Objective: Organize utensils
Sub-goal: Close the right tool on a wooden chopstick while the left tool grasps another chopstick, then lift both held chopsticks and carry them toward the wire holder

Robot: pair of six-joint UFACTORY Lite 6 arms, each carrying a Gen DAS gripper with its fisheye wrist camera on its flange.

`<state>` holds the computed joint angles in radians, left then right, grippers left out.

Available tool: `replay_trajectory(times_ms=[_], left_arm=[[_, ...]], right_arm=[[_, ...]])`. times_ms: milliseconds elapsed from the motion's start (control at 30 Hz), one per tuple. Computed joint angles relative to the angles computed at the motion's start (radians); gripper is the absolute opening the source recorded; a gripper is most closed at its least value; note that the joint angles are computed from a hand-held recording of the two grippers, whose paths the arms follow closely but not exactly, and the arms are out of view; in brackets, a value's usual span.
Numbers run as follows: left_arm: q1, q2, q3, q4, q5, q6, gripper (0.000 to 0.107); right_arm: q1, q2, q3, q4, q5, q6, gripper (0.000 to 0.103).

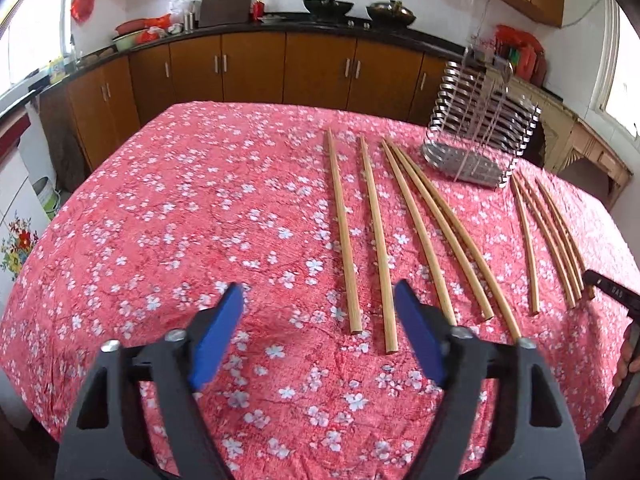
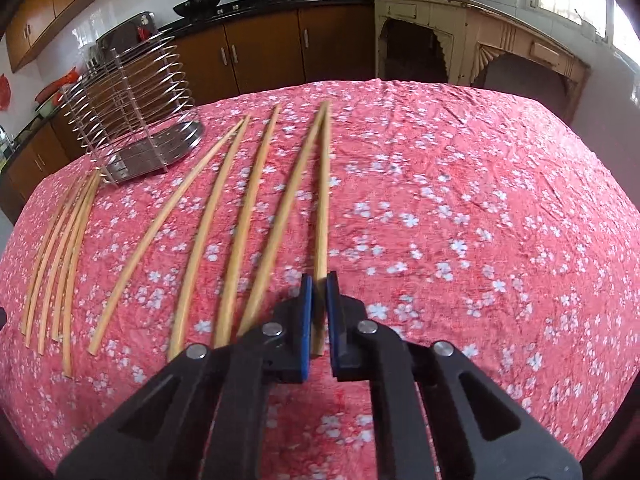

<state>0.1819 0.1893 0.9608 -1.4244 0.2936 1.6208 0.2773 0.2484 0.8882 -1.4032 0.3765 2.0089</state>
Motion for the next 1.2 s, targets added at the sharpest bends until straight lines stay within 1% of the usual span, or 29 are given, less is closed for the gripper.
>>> replay_trajectory(times_ms=[33, 100, 133, 233, 267, 300, 333, 367, 400, 433, 500, 600, 633, 733, 800, 900, 933, 1067, 1200], left_arm=[[-0.012, 0.015, 0.013, 0.043, -0.011, -0.04, 0.066], [-0.033, 0.049, 0.048, 0.131, -0.02, -0.122, 0.056], [-0.044, 0.065, 0.064, 0.174, -0.026, -0.164, 0.053], [-0.076, 0.128, 0.137, 0.312, -0.043, -0.298, 0.039], [-0.083, 0.141, 0.152, 0.35, -0.046, -0.337, 0.027], [-0.091, 0.164, 0.178, 0.43, -0.048, -0.415, 0.016], [-0.1, 0.191, 0.202, 0.49, -0.051, -0.464, 0.013], [-0.112, 0.194, 0.204, 0.509, -0.079, -0.472, 0.007], [-0.116, 0.204, 0.213, 0.525, -0.087, -0.475, 0.007], [-0.116, 0.214, 0.229, 0.543, -0.079, -0.489, 0.007], [-0.11, 0.255, 0.291, 0.62, -0.047, -0.564, 0.007], [-0.109, 0.374, 0.464, 0.841, -0.023, -0.79, 0.007], [-0.108, 0.408, 0.516, 0.887, -0.013, -0.841, 0.007], [-0.081, 0.521, 0.691, 0.93, 0.053, -0.878, 0.007], [-0.066, 0.565, 0.755, 0.895, 0.078, -0.841, 0.007], [-0.037, 0.572, 0.758, 0.802, 0.096, -0.739, 0.007], [-0.025, 0.548, 0.72, 0.742, 0.097, -0.674, 0.007], [0.0, 0.476, 0.594, 0.59, 0.073, -0.477, 0.008], [0.002, 0.418, 0.507, 0.519, 0.068, -0.405, 0.01]], right_arm=[[-0.021, -0.003, -0.005, 0.01, 0.014, 0.006, 0.008], [-0.057, -0.01, -0.015, -0.016, -0.009, 0.029, 0.008], [-0.069, -0.016, -0.023, -0.033, -0.017, 0.04, 0.008], [-0.063, -0.02, -0.036, -0.06, -0.002, 0.056, 0.008], [-0.061, -0.021, -0.04, -0.07, 0.0, 0.067, 0.008], [-0.063, -0.03, -0.05, -0.074, -0.002, 0.07, 0.008], [-0.07, -0.031, -0.051, -0.08, -0.009, 0.072, 0.008], [-0.077, -0.03, -0.049, -0.081, -0.012, 0.067, 0.008], [-0.085, -0.027, -0.045, -0.075, -0.012, 0.055, 0.008], [-0.072, -0.032, -0.054, -0.075, -0.001, 0.065, 0.008], [-0.099, -0.024, -0.04, -0.059, -0.011, 0.035, 0.008], [-0.148, 0.014, 0.005, -0.038, -0.024, -0.008, 0.008], [-0.168, 0.026, 0.021, -0.03, -0.028, -0.027, 0.008], [-0.213, 0.054, 0.053, -0.031, -0.035, -0.048, 0.008], [-0.235, 0.067, 0.068, -0.026, -0.037, -0.056, 0.008], [-0.259, 0.073, 0.075, -0.045, -0.052, -0.051, 0.008], [-0.259, 0.067, 0.066, -0.059, -0.052, -0.04, 0.008], [-0.227, 0.034, 0.017, -0.112, -0.037, 0.027, 0.014], [-0.206, 0.016, -0.012, -0.14, -0.021, 0.066, 0.015]])
